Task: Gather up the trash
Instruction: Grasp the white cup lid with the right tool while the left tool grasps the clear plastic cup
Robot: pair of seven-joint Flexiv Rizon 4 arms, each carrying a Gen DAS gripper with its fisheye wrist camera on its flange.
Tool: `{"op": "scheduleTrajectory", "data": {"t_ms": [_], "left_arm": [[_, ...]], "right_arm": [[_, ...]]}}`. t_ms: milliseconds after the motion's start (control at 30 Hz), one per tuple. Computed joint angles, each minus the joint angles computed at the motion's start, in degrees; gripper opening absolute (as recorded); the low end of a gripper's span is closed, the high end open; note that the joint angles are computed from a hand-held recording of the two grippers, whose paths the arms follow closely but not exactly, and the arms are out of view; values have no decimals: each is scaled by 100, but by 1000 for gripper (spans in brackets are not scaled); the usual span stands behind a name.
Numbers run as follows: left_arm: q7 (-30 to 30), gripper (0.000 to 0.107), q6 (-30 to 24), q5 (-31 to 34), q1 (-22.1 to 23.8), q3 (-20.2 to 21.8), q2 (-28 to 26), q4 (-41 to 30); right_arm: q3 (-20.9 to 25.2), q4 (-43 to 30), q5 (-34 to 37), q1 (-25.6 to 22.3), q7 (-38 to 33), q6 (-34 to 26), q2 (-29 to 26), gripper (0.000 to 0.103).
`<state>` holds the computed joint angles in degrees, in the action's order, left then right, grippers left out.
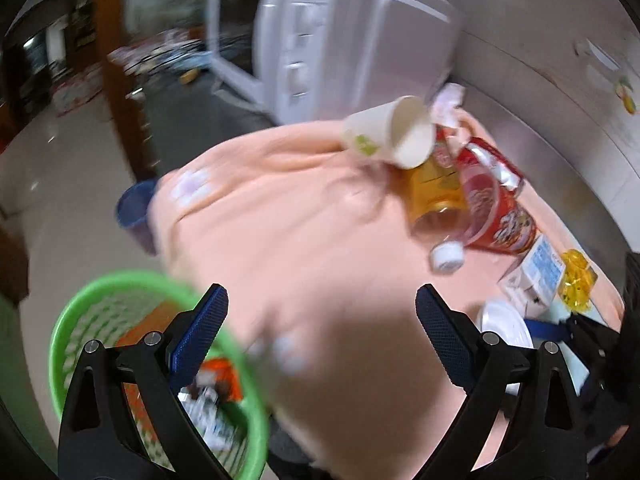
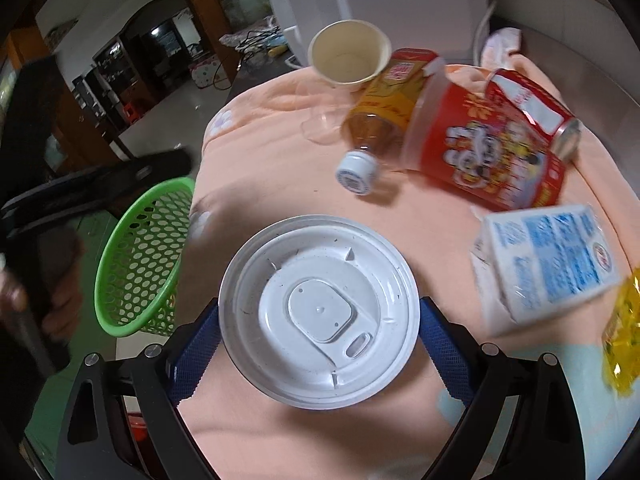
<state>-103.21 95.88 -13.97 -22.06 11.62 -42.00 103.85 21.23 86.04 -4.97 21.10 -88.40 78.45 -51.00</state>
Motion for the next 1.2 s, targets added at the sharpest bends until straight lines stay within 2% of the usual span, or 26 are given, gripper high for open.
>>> {"op": "scheduleTrajectory", "data": {"t_ms": [67, 100, 167, 233, 300, 533, 700, 800, 900, 1033, 1100, 1200], "left_arm": [[221, 94, -136, 82, 226, -220, -174, -347], [399, 94, -161, 150, 473, -496, -255, -505], [611, 94, -273, 185, 719, -751, -418, -796], [917, 94, -317, 220, 1150, -1253, -581, -1048], [1137, 94, -426, 184, 1401, -1536, -755, -1313], [1525, 94, -944, 27, 1537, -1609, -1215, -2102], [2012, 94, -1131, -90, 1875, -2119, -1471, -2403], [2302, 92, -1067, -181, 2048, -2419, -1576, -2442], [2591, 83, -1076, -288, 2220, -2724, -1656, -2452], [2747, 63, -997, -448, 2278, -2856, -1701, -2404], [2770, 63, -838, -527, 2354, -2982, -1694, -2290], [2656, 63, -552, -571, 2332, -2952, -1614, -2076]], "right_arm": [[34, 82, 46, -73, -17, 36, 52, 91], [32, 111, 55, -87, -18, 52, 68, 91], [19, 176, 70, -112, -4, 80, 111, 91], [33, 223, 100, -168, 12, 97, 143, 91], [39, 232, 123, -205, 40, 103, 146, 91], [47, 217, 109, -257, 25, 72, 147, 91], [45, 139, 117, -257, 20, 5, 124, 91], [27, 116, 119, -238, 21, -36, 116, 91], [-10, 103, 117, -208, 27, -76, 112, 91], [-28, 84, 123, -193, 26, -80, 101, 91], [-46, 105, 120, -174, 30, -51, 116, 91], [-27, 128, 112, -179, 5, -12, 130, 91]]}}
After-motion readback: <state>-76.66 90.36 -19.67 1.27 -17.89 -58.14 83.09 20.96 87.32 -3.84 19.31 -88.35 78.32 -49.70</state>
